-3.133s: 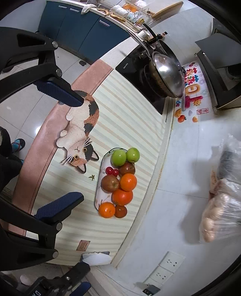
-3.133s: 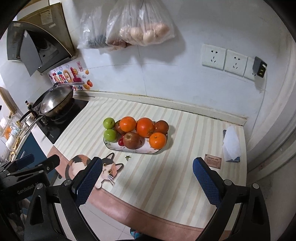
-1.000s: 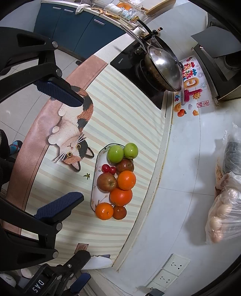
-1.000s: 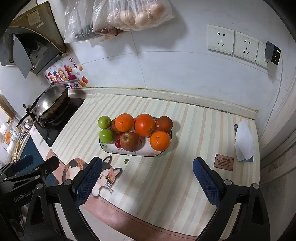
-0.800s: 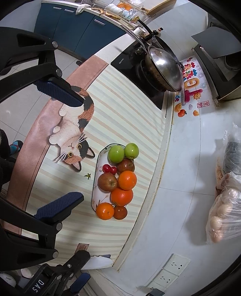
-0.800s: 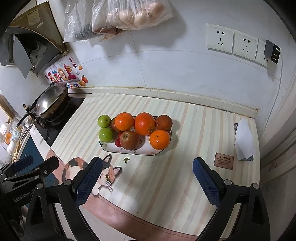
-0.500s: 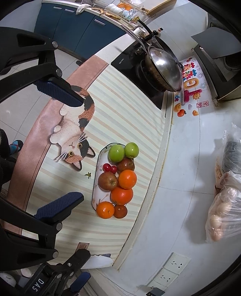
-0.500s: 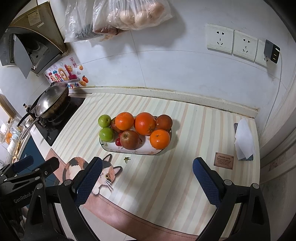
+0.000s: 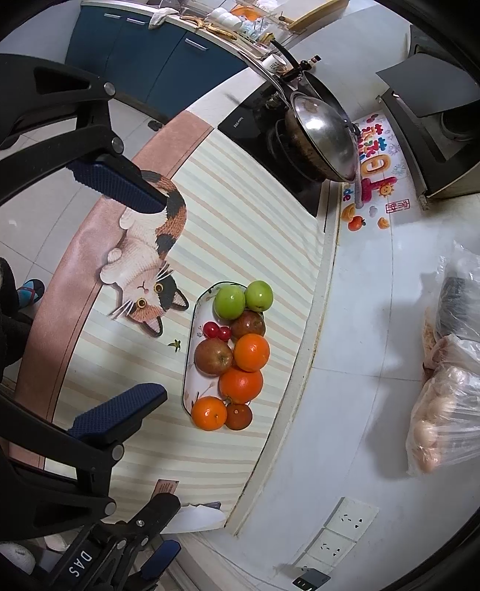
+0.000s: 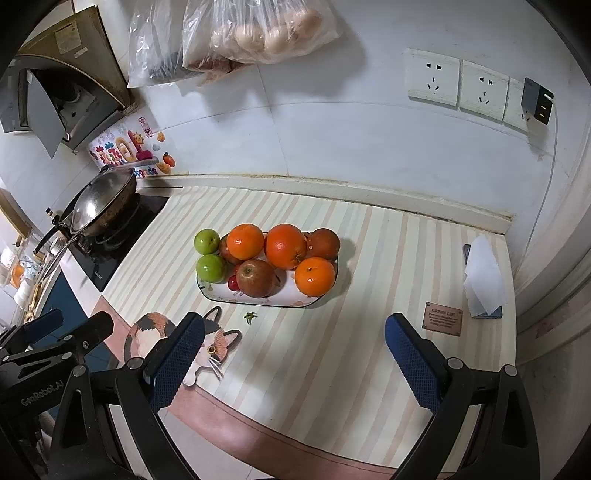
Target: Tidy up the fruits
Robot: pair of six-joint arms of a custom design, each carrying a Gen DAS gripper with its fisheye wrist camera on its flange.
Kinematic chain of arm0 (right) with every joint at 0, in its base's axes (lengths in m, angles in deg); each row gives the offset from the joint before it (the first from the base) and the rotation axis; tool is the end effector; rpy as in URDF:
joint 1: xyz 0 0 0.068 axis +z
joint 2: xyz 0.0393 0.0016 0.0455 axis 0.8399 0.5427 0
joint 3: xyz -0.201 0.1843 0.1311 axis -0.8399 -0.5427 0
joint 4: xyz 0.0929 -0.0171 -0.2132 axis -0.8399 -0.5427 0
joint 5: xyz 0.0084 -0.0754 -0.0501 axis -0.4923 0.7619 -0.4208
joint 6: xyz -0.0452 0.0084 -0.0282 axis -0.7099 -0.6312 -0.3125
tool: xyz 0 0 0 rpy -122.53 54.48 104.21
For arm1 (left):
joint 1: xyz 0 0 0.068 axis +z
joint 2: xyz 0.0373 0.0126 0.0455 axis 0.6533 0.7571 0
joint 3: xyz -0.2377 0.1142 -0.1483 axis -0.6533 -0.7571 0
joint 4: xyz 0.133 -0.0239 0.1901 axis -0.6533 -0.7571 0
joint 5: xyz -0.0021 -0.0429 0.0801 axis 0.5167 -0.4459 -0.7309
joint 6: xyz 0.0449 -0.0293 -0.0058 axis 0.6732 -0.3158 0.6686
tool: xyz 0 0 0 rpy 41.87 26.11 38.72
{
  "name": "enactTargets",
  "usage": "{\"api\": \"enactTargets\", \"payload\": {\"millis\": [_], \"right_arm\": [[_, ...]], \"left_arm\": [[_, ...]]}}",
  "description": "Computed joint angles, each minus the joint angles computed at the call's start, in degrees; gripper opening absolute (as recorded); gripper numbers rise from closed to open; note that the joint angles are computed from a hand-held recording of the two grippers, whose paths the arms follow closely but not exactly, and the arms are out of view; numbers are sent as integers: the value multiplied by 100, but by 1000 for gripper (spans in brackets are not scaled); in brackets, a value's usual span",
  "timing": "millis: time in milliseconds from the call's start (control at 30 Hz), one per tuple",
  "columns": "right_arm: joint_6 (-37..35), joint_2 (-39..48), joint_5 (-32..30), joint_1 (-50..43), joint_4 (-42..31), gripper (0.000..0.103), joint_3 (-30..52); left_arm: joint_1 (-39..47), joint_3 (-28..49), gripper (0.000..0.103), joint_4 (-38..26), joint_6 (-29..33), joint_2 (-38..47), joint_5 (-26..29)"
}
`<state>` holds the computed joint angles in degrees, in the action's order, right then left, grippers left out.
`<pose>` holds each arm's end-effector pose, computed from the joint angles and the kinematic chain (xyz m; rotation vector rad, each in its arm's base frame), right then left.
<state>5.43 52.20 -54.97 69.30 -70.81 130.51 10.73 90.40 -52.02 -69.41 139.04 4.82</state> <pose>0.2383 0.0420 0.3310 0.6594 2.4379 0.0128 0.3424 -0.1933 0.3383 0.5122 2.5160 -0.0804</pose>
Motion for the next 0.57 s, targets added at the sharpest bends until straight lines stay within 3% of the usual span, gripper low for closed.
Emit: {"api": "enactTargets", "payload": {"millis": [567], "right_arm": [[-7,-124,-7,-23,-24,100,-65]], "left_arm": [[-22,-42,94,10,-18,-59,-15]]}}
